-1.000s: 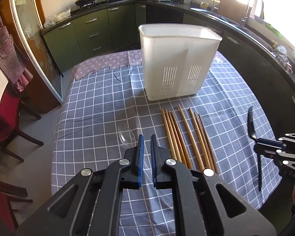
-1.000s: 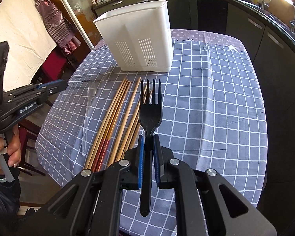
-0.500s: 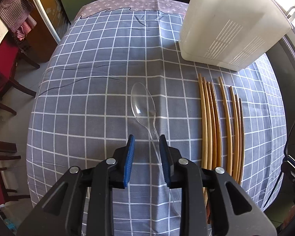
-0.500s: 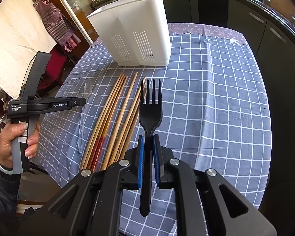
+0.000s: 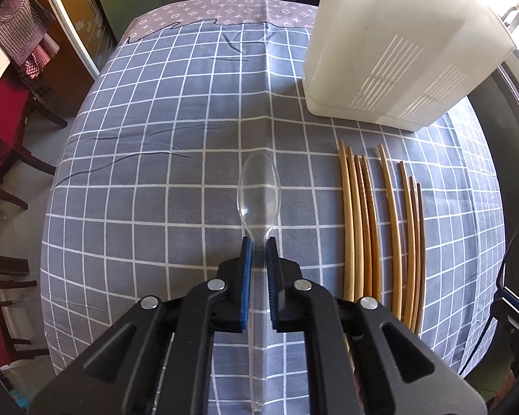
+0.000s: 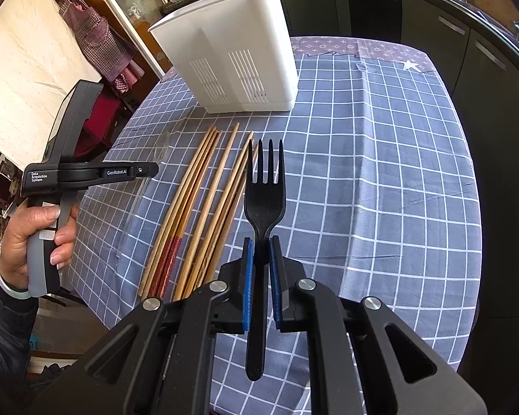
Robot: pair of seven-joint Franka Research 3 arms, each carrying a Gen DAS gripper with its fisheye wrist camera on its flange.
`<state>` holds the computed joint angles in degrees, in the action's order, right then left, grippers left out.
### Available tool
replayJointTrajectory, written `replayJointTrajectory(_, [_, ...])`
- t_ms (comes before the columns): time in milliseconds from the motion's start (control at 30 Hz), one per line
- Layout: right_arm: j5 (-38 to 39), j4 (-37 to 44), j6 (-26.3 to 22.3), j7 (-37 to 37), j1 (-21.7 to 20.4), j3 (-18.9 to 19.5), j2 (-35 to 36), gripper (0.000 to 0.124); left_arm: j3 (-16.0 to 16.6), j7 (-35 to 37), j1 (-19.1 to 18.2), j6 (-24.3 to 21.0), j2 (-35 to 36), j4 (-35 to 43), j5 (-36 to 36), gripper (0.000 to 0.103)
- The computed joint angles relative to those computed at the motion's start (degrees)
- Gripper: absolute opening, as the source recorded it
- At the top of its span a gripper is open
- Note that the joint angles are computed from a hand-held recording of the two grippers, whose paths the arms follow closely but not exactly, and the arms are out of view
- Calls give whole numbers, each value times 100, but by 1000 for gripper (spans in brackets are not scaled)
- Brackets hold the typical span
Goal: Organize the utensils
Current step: 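Lift the clear spoon with the left tool toward the white caddy, then lower the spoon into the white caddy and open the left tool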
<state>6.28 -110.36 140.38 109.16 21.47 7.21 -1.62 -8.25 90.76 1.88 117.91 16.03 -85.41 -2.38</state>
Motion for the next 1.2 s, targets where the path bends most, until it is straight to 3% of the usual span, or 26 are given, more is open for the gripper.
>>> replayJointTrajectory(267, [63, -12, 103, -28, -10, -1, -62, 10, -23, 793, 128, 683, -922, -668, -704, 8])
replayJointTrajectory(500, [36, 92, 157, -20, -4, 8, -26, 10, 68, 1672, 14, 1734, -1298, -395, -1862, 8])
replayJointTrajectory(633, [86, 68, 199, -29, 1, 4, -32, 10, -78, 2194, -85, 3051, -987, 17, -2551, 8])
replayJointTrajectory(767, [181, -26, 280, -60, -10, -7, -92, 10, -530, 3121, -15, 4349, -408, 549, -3435, 8])
replayJointTrajectory(867, [249, -80, 346, -86, -27, -15, -127, 10, -852, 3365, -7, 4949, 173, 1081, -3375, 8])
replayJointTrajectory(900, [281, -92, 369, -100, -34, -19, -138, 10, -821, 3205, -92, 5084, 364, 1232, -3130, 8])
replayJointTrajectory(1100, [461, -136, 470, -226, -74, -40, -170, 10, -616, 2278, -344, 5311, 1031, 1663, -2094, 8])
replayJointTrajectory(1200, [501, -80, 459, -285, -91, -48, -123, 10, -680, 2067, -250, 5302, 1118, 1597, -1826, 8])
